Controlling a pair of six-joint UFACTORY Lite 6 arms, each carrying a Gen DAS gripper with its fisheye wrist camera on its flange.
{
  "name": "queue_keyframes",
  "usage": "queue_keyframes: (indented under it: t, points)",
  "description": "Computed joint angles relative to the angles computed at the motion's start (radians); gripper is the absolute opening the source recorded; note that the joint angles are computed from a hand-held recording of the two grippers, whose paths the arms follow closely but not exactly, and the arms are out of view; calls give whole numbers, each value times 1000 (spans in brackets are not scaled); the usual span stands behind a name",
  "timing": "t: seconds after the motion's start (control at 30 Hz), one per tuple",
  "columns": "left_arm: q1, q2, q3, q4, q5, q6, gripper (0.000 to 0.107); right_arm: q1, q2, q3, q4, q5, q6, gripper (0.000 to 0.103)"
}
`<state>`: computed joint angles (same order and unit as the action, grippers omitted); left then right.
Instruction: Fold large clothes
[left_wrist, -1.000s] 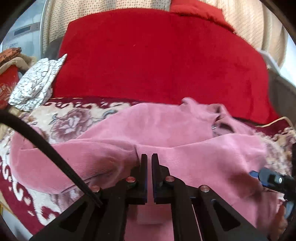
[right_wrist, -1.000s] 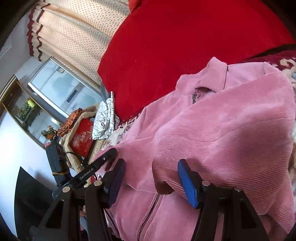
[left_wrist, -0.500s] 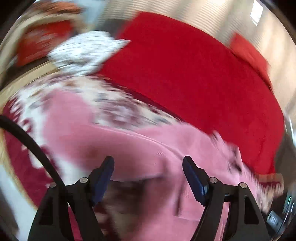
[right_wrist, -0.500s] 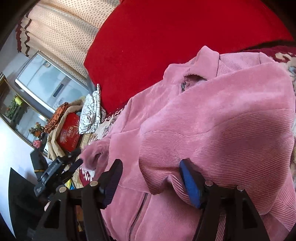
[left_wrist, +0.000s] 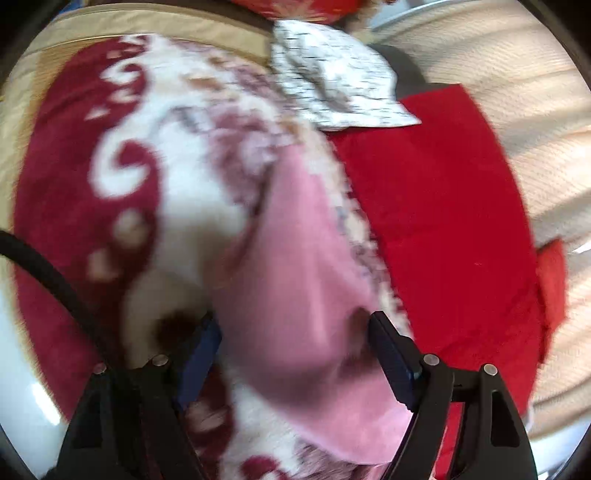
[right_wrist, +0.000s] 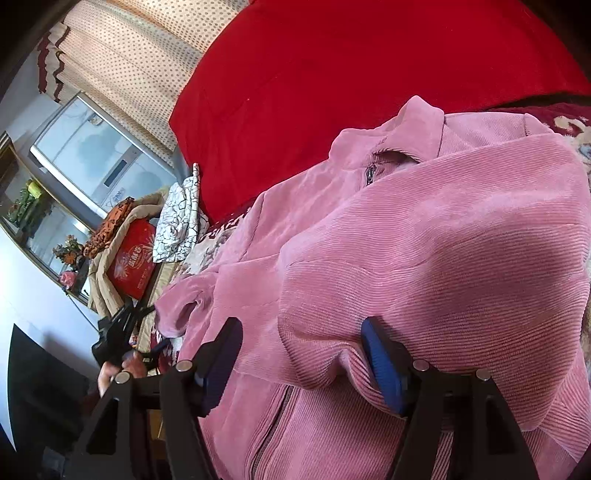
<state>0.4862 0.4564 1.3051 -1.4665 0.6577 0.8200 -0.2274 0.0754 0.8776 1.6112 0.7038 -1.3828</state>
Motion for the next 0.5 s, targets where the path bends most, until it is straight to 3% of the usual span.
queue_keyframes:
  t: [0.03,0.07,0.13,0.33,0.5]
  points:
    - [10,18,11,-46,37,44,67,-2,-1,-2,-3,3,-3,70]
    - [12,27,21,-68,55,62,37,-2,1,1,-7,4,-4,70]
    - [-18,41,58,-56,40,65,9,-10,-2,-2,-12,12,-8,70]
    - [-205,-212,-39,-164,-46,313,8,-56,-98,-57,55,10,-79,70]
    - [-569,-350,-39,-138,-207,450,8,-174,-140,-96,116,75,-102,70]
